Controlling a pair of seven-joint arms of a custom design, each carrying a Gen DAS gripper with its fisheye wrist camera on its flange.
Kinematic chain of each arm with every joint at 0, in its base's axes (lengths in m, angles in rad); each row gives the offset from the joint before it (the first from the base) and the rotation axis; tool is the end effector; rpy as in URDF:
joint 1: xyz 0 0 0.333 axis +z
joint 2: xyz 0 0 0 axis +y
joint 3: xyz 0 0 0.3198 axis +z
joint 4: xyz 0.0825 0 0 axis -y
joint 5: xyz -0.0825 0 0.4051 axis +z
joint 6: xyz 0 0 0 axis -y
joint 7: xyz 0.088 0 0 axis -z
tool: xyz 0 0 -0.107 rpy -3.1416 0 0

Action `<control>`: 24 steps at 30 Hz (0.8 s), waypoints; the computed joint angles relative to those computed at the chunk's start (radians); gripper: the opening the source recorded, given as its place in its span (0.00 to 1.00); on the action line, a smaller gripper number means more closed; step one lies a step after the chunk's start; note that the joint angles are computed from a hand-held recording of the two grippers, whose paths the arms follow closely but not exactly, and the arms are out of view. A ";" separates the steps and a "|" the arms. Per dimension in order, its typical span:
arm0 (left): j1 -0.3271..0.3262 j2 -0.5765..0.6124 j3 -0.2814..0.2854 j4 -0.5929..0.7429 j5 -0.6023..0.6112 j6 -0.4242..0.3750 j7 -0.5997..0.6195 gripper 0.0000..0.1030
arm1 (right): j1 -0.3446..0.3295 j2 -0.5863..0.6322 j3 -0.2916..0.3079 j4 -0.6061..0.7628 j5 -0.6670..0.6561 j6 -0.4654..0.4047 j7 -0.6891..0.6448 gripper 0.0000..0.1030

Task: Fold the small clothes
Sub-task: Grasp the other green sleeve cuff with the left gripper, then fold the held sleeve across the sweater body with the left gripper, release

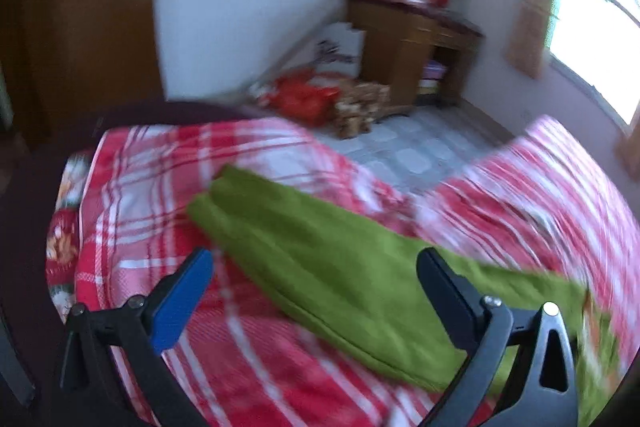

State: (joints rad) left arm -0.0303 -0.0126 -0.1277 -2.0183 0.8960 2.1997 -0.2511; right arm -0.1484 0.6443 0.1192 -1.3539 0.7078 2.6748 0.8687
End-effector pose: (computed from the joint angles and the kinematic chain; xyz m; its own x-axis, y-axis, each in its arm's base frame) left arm 0.5899 -0.0667 0.4817 0.8848 -0.4346 0.1682 -0.2098 -0.6938 -0.6889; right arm 0.7907 -0.0675 0.4124 0.1909 -0.9517 -0.2404 -0.6979 0.0407 -0.7151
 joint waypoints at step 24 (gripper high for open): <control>0.075 0.061 0.062 -0.053 -0.018 0.270 -0.073 0.13 | -0.010 0.001 0.008 0.001 0.027 -0.010 -0.013 0.15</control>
